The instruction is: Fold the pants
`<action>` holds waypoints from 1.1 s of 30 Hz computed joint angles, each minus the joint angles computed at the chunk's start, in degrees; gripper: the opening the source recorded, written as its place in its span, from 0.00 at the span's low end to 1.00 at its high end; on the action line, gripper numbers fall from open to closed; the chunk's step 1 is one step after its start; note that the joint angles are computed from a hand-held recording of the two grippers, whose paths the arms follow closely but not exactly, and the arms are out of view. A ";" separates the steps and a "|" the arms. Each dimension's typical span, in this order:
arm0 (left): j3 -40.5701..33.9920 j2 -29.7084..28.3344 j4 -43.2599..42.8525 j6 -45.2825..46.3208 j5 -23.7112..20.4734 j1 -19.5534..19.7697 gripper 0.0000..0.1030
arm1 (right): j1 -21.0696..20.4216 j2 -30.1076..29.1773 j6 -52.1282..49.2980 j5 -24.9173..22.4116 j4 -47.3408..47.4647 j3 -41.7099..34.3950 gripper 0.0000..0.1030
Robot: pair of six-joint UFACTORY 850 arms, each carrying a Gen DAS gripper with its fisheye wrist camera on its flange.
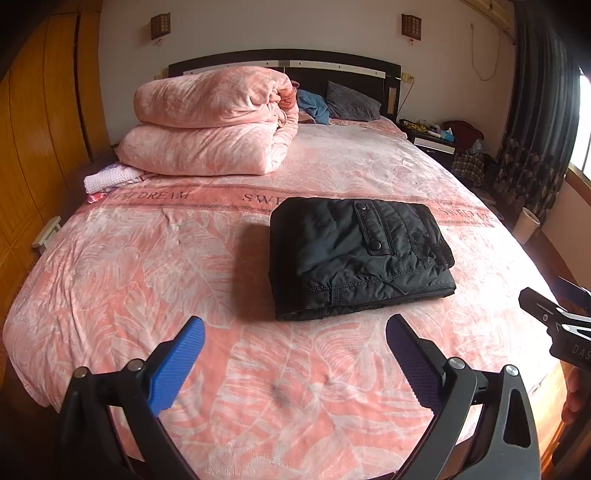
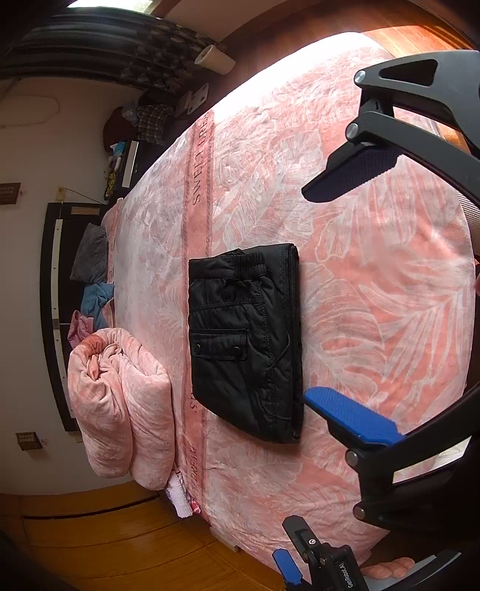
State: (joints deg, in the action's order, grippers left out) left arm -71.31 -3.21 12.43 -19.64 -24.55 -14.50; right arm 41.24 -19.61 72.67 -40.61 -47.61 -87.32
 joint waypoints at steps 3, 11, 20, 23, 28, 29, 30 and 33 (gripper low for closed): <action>0.15 0.11 2.16 -2.13 -0.16 -0.32 0.96 | 0.31 -0.27 0.30 -1.63 -0.76 -0.48 0.97; -0.19 -0.32 2.36 -2.09 -0.87 -0.42 0.96 | 0.36 -0.69 0.54 -2.38 -0.92 -0.92 0.97; -0.63 -0.98 1.68 -1.13 -1.04 -0.42 0.96 | -0.08 -0.86 0.52 -1.92 -0.85 -0.54 0.97; -0.53 -1.14 0.59 -0.32 -0.48 -0.30 0.96 | -0.29 -0.96 0.46 -1.70 -0.69 -0.41 0.97; -0.71 -1.57 -2.13 1.80 -0.38 -0.09 0.96 | -0.38 -1.18 0.27 -1.74 -0.46 -0.42 0.97; -0.74 -1.60 -2.06 1.85 -0.45 -0.10 0.96 | -0.39 -1.26 0.26 -1.83 -0.41 -0.52 0.97; -0.74 -1.61 -2.40 2.21 -0.47 -0.08 0.96 | -0.43 -1.32 0.18 -1.89 -0.26 -0.56 0.97; -0.78 -1.64 -2.83 2.71 -0.42 -0.04 0.96 | -0.60 -1.50 -0.23 -1.86 0.27 -0.60 0.97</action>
State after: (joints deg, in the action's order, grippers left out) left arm -72.10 -4.85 9.60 -16.93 -24.96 -14.54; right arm 40.64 -21.11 72.45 -42.47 -47.34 -87.91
